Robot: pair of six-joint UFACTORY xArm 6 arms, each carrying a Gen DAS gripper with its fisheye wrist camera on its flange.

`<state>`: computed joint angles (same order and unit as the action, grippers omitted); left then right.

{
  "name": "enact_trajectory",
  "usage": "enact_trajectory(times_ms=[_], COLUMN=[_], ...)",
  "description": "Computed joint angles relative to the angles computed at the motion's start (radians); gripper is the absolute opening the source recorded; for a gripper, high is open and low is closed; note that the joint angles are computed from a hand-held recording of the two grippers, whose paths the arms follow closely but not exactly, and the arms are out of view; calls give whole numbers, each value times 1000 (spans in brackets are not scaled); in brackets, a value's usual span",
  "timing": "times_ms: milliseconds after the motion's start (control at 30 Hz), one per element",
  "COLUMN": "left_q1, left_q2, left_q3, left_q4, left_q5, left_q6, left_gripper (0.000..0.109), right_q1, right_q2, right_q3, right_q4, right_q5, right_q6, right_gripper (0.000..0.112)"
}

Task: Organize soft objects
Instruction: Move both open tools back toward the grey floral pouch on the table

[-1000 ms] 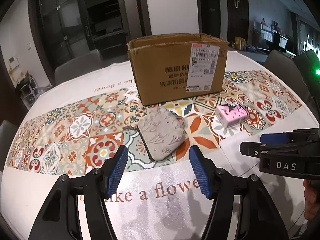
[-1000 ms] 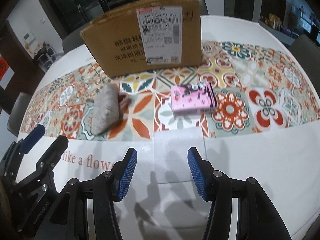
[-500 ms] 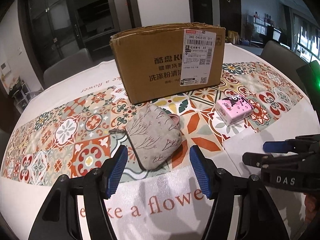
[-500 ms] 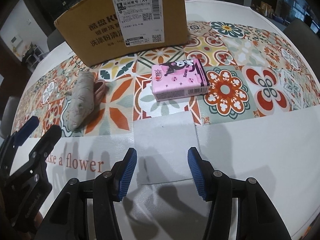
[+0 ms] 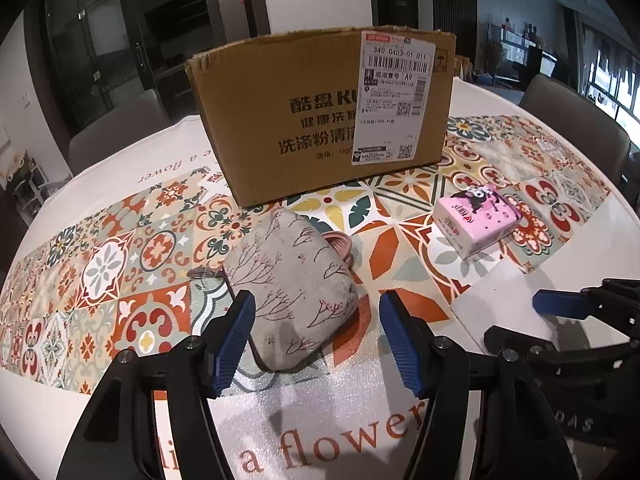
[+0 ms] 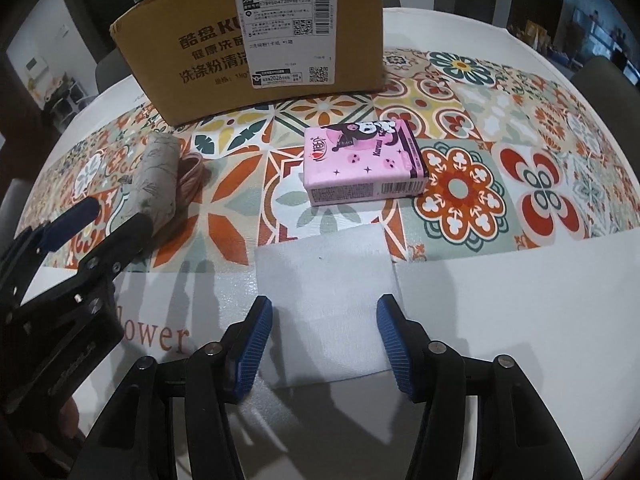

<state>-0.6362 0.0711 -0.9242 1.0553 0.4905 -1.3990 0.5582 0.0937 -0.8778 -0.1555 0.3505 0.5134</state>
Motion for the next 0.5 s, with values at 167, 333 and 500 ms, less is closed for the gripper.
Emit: enact_trajectory(times_ms=[167, 333, 500], left_q1=[9, 14, 18], left_q2=[31, 55, 61], left_q3=[-17, -33, -35], left_q4=[-14, -36, -41], left_q5=[-8, -2, -12], left_q6=[10, 29, 35], left_gripper=[64, 62, 44], right_q1=[5, 8, 8], right_q2=[9, 15, 17], right_q3=[-7, -13, -16], right_q4=[-95, -183, -247], right_q5=[3, 9, 13], right_q6=[67, 135, 183], right_gripper=[60, 60, 54])
